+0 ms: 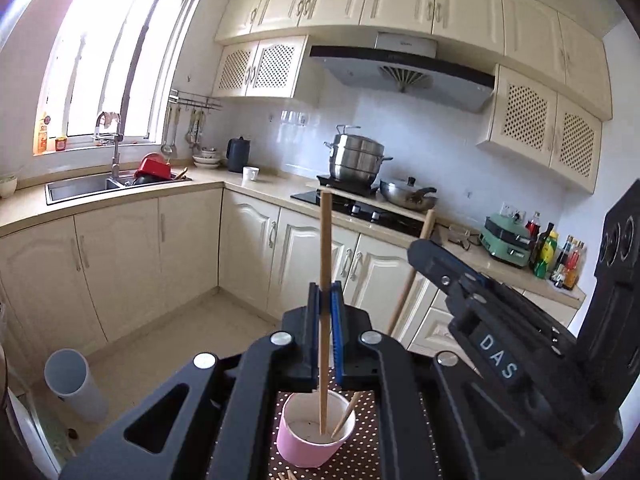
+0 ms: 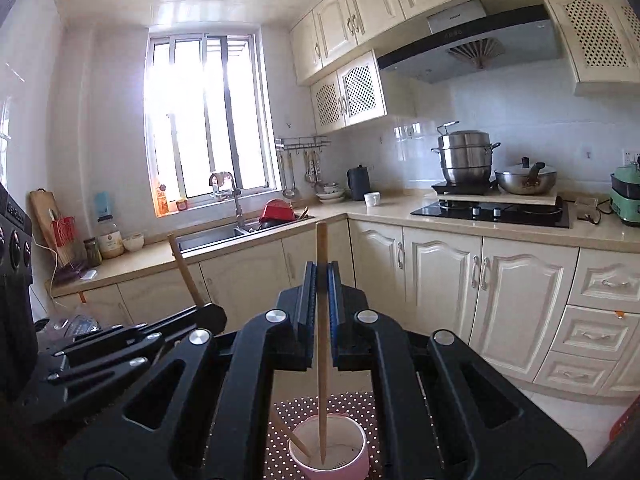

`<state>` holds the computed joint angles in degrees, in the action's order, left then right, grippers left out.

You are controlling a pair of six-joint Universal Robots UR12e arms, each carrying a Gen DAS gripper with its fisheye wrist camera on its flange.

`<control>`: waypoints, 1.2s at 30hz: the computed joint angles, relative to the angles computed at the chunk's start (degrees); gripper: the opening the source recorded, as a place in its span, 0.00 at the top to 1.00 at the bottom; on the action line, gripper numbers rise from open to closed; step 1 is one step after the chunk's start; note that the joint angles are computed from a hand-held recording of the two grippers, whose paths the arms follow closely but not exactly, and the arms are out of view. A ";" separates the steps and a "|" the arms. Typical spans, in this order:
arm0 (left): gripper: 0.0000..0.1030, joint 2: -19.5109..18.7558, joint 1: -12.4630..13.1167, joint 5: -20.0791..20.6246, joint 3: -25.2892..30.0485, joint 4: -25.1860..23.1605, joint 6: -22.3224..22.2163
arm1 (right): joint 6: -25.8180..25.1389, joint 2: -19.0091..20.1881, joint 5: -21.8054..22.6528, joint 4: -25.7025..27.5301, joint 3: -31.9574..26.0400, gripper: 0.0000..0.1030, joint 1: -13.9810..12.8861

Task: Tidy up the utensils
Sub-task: 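Lift both held chopsticks upright and lower them into the pink cup, then open both grippers to release the chopsticks inside the pink cup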

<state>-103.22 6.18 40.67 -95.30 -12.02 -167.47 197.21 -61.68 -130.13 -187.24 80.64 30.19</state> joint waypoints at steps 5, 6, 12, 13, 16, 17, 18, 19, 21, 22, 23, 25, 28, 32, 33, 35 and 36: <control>0.94 -0.63 -0.68 1.34 0.17 -4.37 4.67 | 1.95 -0.16 1.21 2.75 1.04 0.94 -0.39; 0.94 -0.79 -0.75 1.69 0.11 -4.58 4.88 | 2.27 -0.27 1.26 3.23 1.35 0.94 -0.42; 0.94 -1.25 -0.95 3.52 -0.10 -7.20 6.86 | 4.52 -1.06 1.88 6.33 3.05 0.94 -0.47; 0.94 -1.23 -1.04 4.02 -0.19 -7.34 7.11 | 4.94 -1.17 2.08 6.94 3.22 0.94 -0.52; 0.90 -1.12 -1.06 4.54 -0.36 -8.50 8.37 | 6.81 -1.64 2.89 9.10 3.93 0.94 -0.68; 0.79 -1.01 -1.10 5.05 -0.52 -8.72 8.83 | 7.30 -1.71 2.91 9.77 4.04 0.94 -0.66; 0.74 -0.91 -1.12 5.65 -0.86 -7.95 8.81 | 7.77 -1.80 3.01 10.40 4.23 0.94 -0.64; 0.70 -0.81 -1.12 5.96 -1.16 -7.23 8.72 | 8.35 -1.93 3.22 10.98 4.42 0.94 -0.65; 0.70 -0.65 -1.03 6.39 -1.46 -7.05 9.05 | 9.75 -2.22 3.55 12.08 4.85 0.94 -0.62; 0.70 -0.55 -1.00 6.36 -1.44 -7.57 9.19 | 10.01 -2.33 3.61 12.31 5.03 0.94 -0.57; 0.70 -0.45 -0.88 6.25 -1.43 -8.18 9.33 | 10.26 -2.41 3.66 12.62 5.12 0.94 -0.54; 0.66 -0.25 -0.64 6.37 -1.70 -8.17 9.22 | 10.77 -2.67 3.75 13.33 5.39 0.94 -0.47; 0.61 0.23 -0.35 6.70 -2.29 -8.27 10.03 | 11.63 -3.01 4.11 13.80 5.77 0.94 -0.40; 0.55 0.96 0.20 7.10 -3.20 -8.02 10.97 | 12.91 -3.45 4.21 15.48 5.95 0.93 -0.27; 0.55 1.11 0.38 6.96 -3.35 -8.09 10.95 | 13.42 -3.60 4.50 16.12 5.99 0.93 -0.26; 0.53 1.48 0.83 6.62 -3.62 -8.76 11.14 | 13.74 -3.72 4.26 16.53 6.11 0.85 -0.02; 0.53 1.69 1.05 6.54 -3.80 -9.09 11.30 | 13.73 -3.84 4.00 16.68 6.23 0.79 0.13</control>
<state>-101.53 7.23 47.21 -99.10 -21.11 -156.17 210.94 -65.52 -126.13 -170.56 86.87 30.31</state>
